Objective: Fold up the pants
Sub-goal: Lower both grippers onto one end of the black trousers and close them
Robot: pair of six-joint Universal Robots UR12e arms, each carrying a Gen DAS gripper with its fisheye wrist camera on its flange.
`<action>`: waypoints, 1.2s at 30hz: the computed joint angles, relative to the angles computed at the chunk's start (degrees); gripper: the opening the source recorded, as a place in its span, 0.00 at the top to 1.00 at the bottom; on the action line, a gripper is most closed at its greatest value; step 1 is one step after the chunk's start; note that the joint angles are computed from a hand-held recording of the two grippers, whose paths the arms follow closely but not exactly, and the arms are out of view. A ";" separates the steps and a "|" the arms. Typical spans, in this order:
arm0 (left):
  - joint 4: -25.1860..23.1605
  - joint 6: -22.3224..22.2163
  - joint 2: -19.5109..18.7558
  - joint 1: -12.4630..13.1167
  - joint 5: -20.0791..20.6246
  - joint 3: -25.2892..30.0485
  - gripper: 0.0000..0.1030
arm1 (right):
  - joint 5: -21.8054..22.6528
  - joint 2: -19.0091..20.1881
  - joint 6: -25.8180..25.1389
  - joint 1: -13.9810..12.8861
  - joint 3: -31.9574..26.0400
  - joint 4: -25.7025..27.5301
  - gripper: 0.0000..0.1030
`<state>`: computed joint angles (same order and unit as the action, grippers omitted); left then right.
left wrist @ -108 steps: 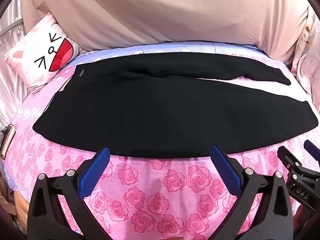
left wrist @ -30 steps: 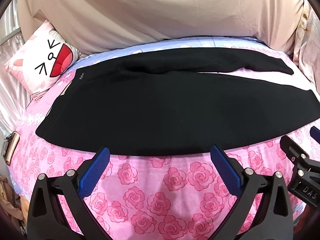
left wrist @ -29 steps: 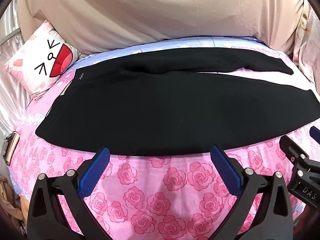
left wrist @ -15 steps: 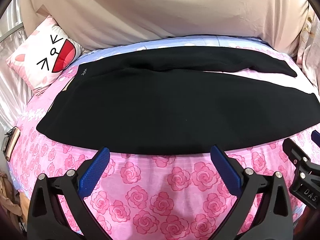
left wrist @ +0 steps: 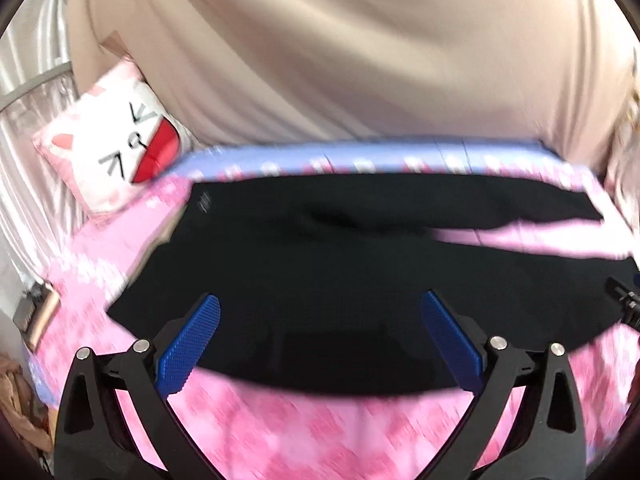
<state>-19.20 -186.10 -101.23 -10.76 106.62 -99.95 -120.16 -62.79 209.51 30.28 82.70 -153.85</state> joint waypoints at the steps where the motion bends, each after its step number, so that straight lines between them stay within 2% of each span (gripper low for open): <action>1: 0.10 -0.34 -0.25 0.72 0.42 0.97 0.04 | 0.66 -0.24 -1.46 -1.44 -0.48 0.08 0.05; 5: -0.78 -0.95 -2.84 3.76 3.48 6.53 0.04 | 2.20 1.27 -5.84 -6.51 -4.85 4.44 0.05; 6: -1.80 -1.76 -4.37 4.36 6.35 8.94 0.04 | 2.87 1.82 -6.03 -7.65 -5.94 5.63 0.05; 8: -2.24 -0.93 -6.67 5.72 6.56 12.04 0.04 | 5.76 3.35 -5.67 -10.49 -8.91 9.68 0.05; 11: -7.05 -0.45 -10.43 7.12 8.05 17.22 0.04 | 5.97 5.93 -4.06 -13.35 -12.87 13.96 0.05; 13: -9.11 -1.52 -13.59 7.80 11.54 20.75 0.04 | 3.65 7.82 -3.84 -14.42 -15.39 15.41 0.05; 17: -17.97 -2.88 -18.00 10.32 7.17 26.72 0.04 | 6.99 10.22 -4.82 -16.34 -18.68 17.36 0.05; 18: -19.57 -3.61 -19.26 10.74 7.22 28.19 0.04 | 7.61 10.77 -4.99 -16.59 -19.51 18.16 0.05; 21: -21.21 -2.59 -22.18 11.56 8.25 31.13 0.04 | 9.58 12.61 -5.67 -17.31 -22.15 20.47 0.05; 23: -22.13 -0.43 -23.73 12.23 7.52 32.81 0.04 | 11.31 13.52 -6.93 -17.55 -23.27 21.20 0.05; 27: -27.47 -0.20 -26.64 13.54 6.84 36.95 0.04 | 12.32 14.19 -6.83 -17.59 -23.58 19.17 0.08; 31: -29.92 -2.04 -28.79 14.77 4.60 39.86 0.04 | 10.63 14.49 -7.77 -16.98 -23.53 17.21 0.20; 33: -32.89 -1.54 -29.66 15.21 2.12 41.28 0.05 | 9.22 14.49 -8.55 -16.44 -23.36 16.51 0.34; 35: -32.22 -0.82 -29.59 15.37 0.05 40.71 0.10 | 7.34 14.29 -8.43 -16.01 -23.07 16.14 0.56; 36: -31.68 -0.38 -29.16 15.58 -2.48 40.06 0.25 | 7.32 13.90 -8.06 -15.94 -22.59 15.90 0.86</action>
